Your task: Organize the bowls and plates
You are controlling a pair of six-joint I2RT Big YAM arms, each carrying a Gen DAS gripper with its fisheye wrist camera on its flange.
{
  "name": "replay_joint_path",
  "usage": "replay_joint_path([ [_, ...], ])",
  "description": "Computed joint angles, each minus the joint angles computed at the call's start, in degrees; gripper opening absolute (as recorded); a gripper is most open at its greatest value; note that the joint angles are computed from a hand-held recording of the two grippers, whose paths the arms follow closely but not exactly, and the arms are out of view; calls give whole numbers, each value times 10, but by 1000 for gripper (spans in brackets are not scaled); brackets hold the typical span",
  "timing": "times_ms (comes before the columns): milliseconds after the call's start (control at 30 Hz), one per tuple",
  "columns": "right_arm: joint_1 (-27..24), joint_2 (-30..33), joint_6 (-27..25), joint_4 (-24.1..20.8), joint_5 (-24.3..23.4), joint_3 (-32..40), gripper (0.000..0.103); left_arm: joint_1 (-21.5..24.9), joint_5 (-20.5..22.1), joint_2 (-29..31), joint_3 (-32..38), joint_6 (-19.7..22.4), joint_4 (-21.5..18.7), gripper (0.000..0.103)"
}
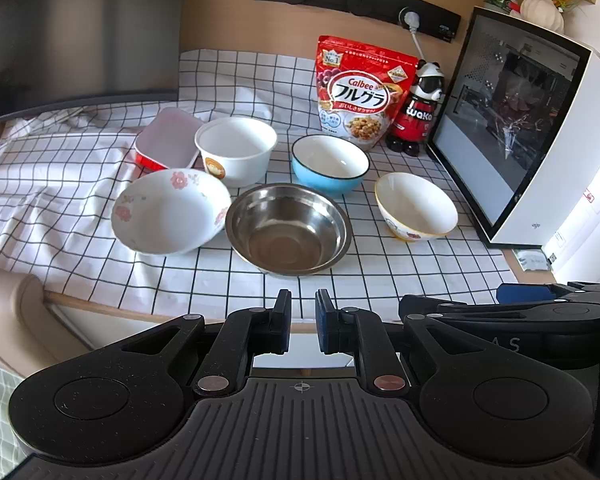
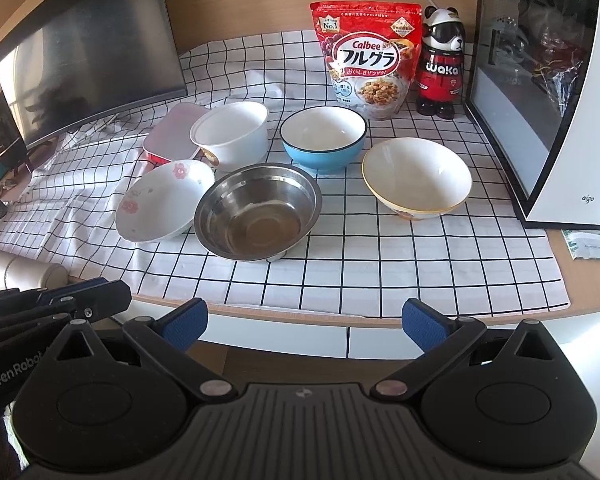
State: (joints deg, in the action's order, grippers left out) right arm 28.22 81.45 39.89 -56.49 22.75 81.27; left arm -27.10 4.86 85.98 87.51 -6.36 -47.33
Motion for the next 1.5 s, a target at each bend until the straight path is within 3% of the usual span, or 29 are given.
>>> replay_joint_path([
  [667, -10, 20, 4, -1, -3, 13, 103, 10, 9, 24, 21, 3, -14, 16],
  [1000, -32, 50, 22, 52, 6, 10, 103, 33, 23, 76, 70, 24, -51, 15],
  [1233, -42, 118, 21, 60, 18, 62, 103, 68, 83, 151, 146, 47, -98, 15],
  [1333, -44, 150, 28, 54, 26, 91, 103, 89, 130, 197, 193, 54, -119, 16],
  [1400, -43, 165, 33, 53, 34, 107, 103, 102, 159, 238, 243, 58, -147, 16],
  [1500, -40, 181, 40, 57, 54, 127, 103, 119, 197, 318, 362, 76, -226, 16],
])
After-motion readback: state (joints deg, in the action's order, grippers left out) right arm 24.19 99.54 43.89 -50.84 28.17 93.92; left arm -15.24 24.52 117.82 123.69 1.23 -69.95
